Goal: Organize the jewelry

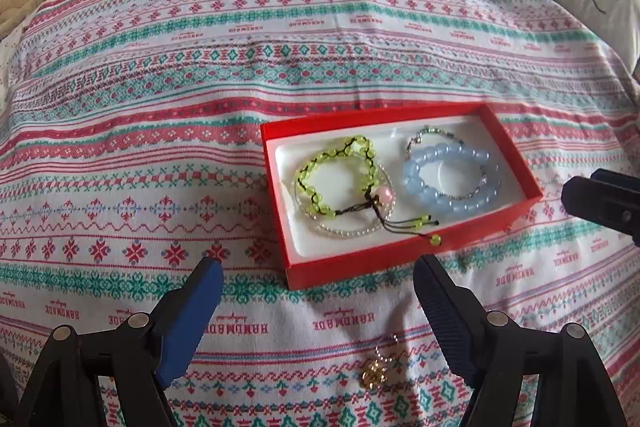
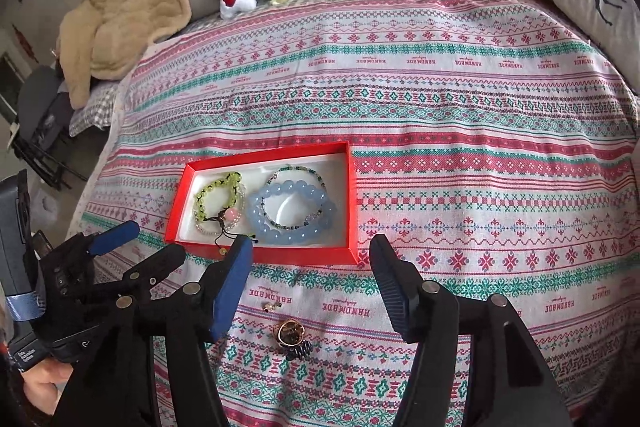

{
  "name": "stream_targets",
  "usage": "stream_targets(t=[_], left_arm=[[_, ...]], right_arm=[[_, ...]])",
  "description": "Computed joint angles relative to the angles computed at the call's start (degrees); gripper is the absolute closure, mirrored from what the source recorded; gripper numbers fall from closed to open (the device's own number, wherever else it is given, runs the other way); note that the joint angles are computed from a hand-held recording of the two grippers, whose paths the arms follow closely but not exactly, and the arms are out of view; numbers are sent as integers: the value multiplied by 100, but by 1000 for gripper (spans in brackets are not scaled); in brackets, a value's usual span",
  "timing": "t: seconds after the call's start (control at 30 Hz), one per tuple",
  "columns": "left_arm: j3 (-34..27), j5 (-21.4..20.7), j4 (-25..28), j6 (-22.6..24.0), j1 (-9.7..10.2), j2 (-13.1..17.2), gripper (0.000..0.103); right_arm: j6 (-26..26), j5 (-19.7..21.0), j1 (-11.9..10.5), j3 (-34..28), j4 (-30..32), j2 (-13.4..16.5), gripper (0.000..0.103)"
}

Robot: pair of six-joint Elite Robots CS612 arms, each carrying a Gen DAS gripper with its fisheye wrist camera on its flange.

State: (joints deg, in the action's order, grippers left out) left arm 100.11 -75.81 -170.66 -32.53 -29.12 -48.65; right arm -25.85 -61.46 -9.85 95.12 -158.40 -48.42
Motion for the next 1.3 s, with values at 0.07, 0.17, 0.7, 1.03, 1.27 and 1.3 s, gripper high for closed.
stream_targets(t=[0.07, 0.17, 0.7, 1.03, 1.27, 1.3], left_arm=[[44, -40, 37, -13, -4, -16, 18], [113, -115, 60, -51, -7, -36, 17], [587, 264, -387, 325, -251, -23, 14], [765, -315, -1083, 849, -303, 137, 14], [691, -687, -1193, 931, -249, 215, 42], [677, -700, -1198, 926, -243, 224, 45]], right_arm=[[-39, -40, -12, 41, -25, -17, 37], [-81, -171, -16, 142, -161, -52, 35], [-959, -585, -102, 934, -1809, -45, 13], [-1595, -404, -197, 1032, -826, 36, 13], [-1654, -528, -131, 1000, -831, 167, 13], [-1642, -574, -108, 1012, -928, 185, 13]])
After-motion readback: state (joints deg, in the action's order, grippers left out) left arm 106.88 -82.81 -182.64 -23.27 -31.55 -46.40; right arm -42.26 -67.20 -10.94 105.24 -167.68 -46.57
